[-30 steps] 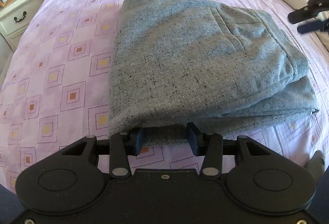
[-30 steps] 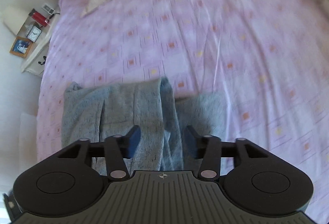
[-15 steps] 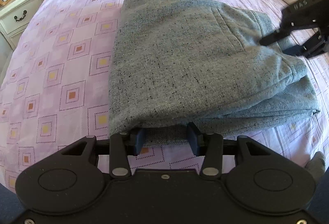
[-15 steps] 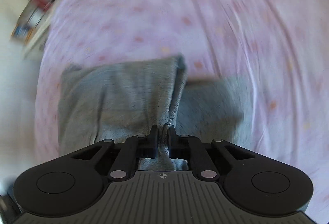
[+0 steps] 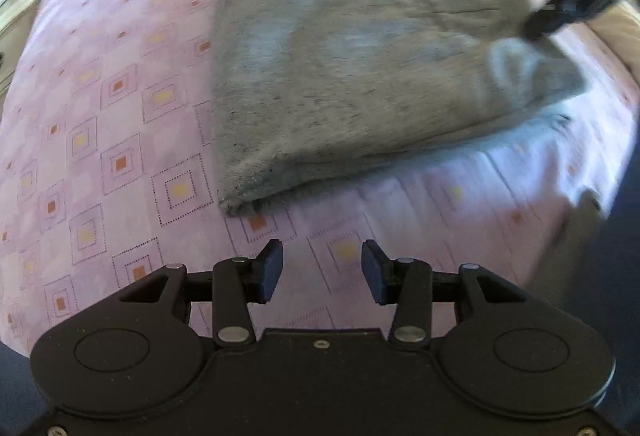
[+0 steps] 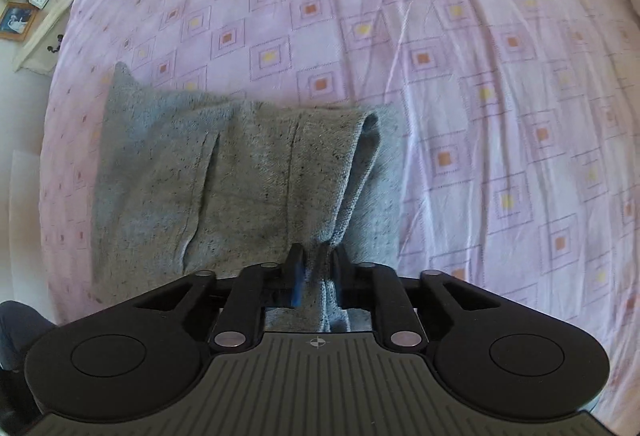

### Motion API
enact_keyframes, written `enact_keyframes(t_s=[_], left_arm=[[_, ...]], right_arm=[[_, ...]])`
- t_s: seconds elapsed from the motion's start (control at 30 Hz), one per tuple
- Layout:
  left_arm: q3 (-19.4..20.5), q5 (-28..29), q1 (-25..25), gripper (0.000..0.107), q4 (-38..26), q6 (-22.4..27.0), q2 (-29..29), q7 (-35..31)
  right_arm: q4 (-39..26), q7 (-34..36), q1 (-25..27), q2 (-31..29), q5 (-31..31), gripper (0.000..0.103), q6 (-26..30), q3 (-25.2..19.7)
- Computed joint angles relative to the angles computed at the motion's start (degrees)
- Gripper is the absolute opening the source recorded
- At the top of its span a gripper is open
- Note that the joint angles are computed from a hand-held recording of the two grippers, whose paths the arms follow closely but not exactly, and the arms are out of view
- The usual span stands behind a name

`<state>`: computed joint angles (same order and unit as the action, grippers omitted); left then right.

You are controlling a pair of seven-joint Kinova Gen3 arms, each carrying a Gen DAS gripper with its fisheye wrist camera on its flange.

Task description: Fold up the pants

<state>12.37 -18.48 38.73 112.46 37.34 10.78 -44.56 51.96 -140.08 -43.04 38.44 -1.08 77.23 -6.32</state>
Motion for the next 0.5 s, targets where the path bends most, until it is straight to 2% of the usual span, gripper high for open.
enact_keyframes(t_s=[0.13,0.2,0.27,0.33,0.4,0.43,0.5], left_arm=[[0.26,3.74,-2.83,0.052,0.81,-0.25,-5.52,-7.68],[1.39,5.83,-6.94,0.053,0.33,-1.31,-7.40,-10.13],[0.26,5.24,-8.01,0.053,-0.51,-2.75,-7.83,-8.84],[-3.53,1.31,-5.63,0.055,-1.51,-4.00,-6.00,-4.47],[-4.40,-0.38,-5.49,0.054,-2.87,-3.96,-3.54,-2.25],[-3.26,0.17,-6.96,0.054,-3.06,-4.24,-2.33,-2.53],[1.46,3.72,-12.07,0.054,-4.40,-2.13,1.11,-5.90]], right_arm=[[-2.94,-0.13,-4.35,-0.51,6.96,0.020,3.36,3.29],[-0.67,-3.06,-5.88,-2.32,10.37,0.020,0.90,4.10],[2.38,-4.39,-6.01,-3.97,11.32,0.020,-3.37,3.66],[3.56,-3.77,-4.86,-4.16,10.15,0.020,-6.13,2.11],[3.27,-1.67,-3.60,-3.04,8.97,0.021,-5.88,-0.33],[1.80,0.22,-3.73,-1.50,7.82,0.021,-4.36,-0.24],[-2.49,3.42,-3.74,2.14,6.15,0.022,0.30,-0.47]])
